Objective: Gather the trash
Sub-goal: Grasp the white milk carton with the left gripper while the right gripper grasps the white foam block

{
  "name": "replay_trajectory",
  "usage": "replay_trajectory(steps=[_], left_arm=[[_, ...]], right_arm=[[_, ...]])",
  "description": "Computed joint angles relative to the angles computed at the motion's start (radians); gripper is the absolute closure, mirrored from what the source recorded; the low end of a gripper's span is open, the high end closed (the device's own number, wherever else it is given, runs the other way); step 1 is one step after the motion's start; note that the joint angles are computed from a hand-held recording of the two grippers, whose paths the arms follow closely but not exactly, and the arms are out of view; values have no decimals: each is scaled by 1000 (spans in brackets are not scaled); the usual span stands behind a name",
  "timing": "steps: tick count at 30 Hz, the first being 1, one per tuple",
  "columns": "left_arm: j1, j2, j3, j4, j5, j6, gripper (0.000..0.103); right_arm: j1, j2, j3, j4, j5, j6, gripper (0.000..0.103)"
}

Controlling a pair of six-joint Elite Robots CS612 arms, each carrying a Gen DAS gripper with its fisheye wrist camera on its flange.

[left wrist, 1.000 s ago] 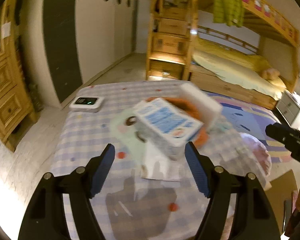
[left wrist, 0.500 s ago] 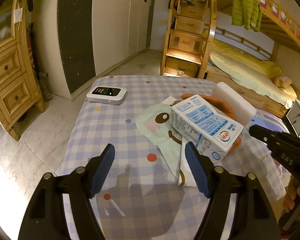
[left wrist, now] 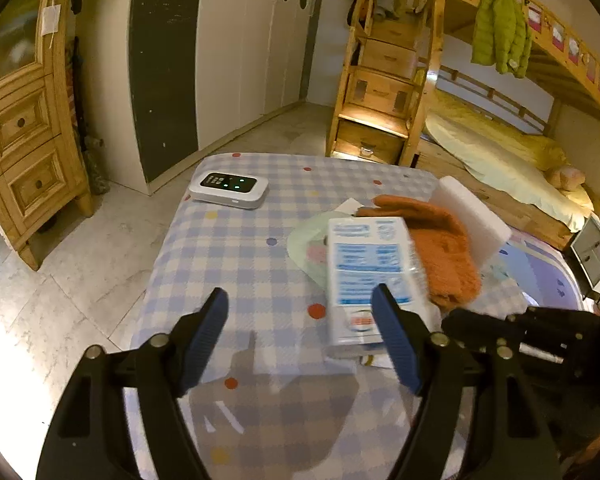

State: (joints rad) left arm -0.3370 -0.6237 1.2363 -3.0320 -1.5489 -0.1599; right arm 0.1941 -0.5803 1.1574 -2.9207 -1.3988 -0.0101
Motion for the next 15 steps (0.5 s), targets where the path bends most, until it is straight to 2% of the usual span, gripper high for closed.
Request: replay_trajectory(steps=[1, 4, 7, 9, 12, 15], left_arm=[[-1, 0, 2, -4, -4, 5, 16], [-8, -3, 9, -6, -11, 29, 10], [-19, 0, 8, 9, -8, 63, 10], [-25, 4, 2, 29, -7, 87, 10], [-30, 16, -18, 66, -14, 104, 10], [-30, 33, -47, 97, -24, 103, 10]], right_arm=[[-2, -5, 10, -17, -9, 19, 96], [-11, -25, 45, -75, -58, 75, 95], [-19, -43, 75, -113, -107, 113, 93], [-22, -53, 96, -139, -138, 136, 77], [-33, -67, 125, -176, -152, 183, 59], [-38, -74, 144, -203, -166, 205, 48]])
